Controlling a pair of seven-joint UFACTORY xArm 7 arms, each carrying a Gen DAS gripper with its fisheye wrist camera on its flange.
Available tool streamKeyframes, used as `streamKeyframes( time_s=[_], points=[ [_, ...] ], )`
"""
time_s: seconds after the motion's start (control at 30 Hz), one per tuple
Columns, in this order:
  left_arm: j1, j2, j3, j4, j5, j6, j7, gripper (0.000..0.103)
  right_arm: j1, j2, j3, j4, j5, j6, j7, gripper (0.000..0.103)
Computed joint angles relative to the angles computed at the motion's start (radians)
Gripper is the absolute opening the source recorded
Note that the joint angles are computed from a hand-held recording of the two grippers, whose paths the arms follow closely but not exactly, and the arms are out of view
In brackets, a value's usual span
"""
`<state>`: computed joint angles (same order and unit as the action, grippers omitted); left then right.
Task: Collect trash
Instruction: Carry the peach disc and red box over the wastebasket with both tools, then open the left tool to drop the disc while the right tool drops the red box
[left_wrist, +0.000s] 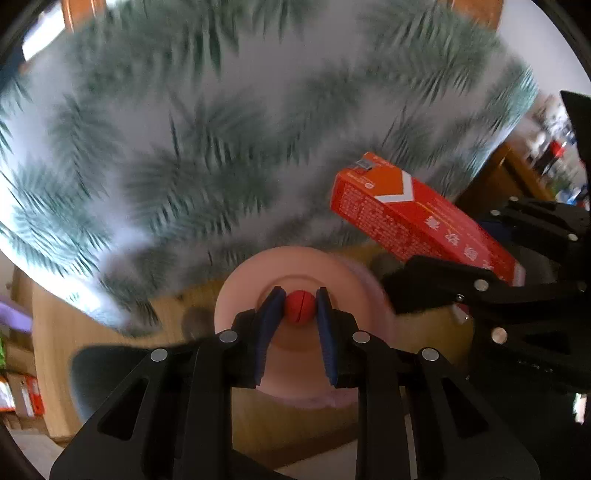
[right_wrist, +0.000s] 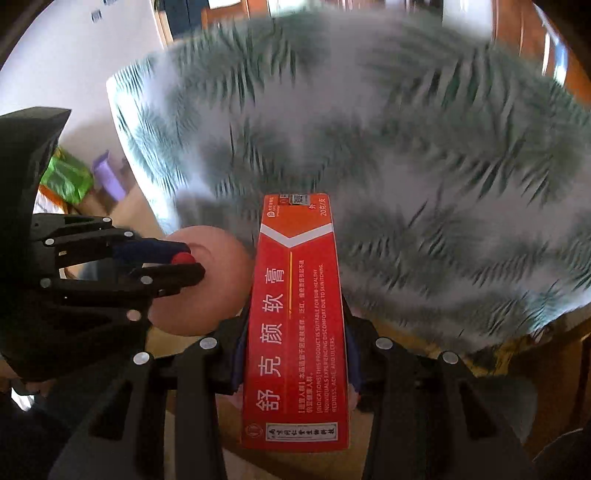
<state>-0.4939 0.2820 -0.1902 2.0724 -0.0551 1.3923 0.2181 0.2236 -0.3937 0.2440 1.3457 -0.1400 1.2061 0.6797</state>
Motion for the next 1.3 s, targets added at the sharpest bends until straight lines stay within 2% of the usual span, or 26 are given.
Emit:
streamKeyframes(
  time_s=[0.2, 0.4, 0.6, 0.97, 1.03, 1.2, 1.3],
  points=[
    [0.003, 0.029, 0.008, -0.107, 0.026, 0.012, 0.005, 0.024, 0.025, 0.016, -0.035, -0.131, 0.092, -0.035, -0.016, 0.040],
    [-0.003, 0.069, 0.010, -0.169, 0.053, 0.024, -0.008, 0.024, 0.038, 0.061, -0.067, -0.199, 0.171, -0.056, -0.054, 0.041],
    [-0.021, 0.149, 0.017, -0.123, 0.073, 0.076, -0.035, 0.024, 0.044, 0.100, -0.095, -0.257, 0.255, -0.070, -0.098, 0.041],
    [-0.041, 0.246, 0.028, -0.047, 0.079, 0.135, -0.066, 0.024, 0.029, 0.160, -0.117, -0.277, 0.307, -0.088, -0.147, 0.041],
    [-0.046, 0.261, 0.030, -0.034, 0.082, 0.136, -0.068, 0.029, 0.028, 0.163, -0.117, -0.278, 0.312, -0.089, -0.151, 0.041],
    [-0.049, 0.259, 0.034, -0.037, 0.085, 0.135, -0.075, 0.050, 0.026, 0.171, -0.119, -0.284, 0.325, -0.096, -0.160, 0.041],
    [-0.052, 0.255, 0.040, -0.046, 0.097, 0.129, -0.087, 0.051, 0.027, 0.179, -0.118, -0.282, 0.332, -0.098, -0.167, 0.041]
  ],
)
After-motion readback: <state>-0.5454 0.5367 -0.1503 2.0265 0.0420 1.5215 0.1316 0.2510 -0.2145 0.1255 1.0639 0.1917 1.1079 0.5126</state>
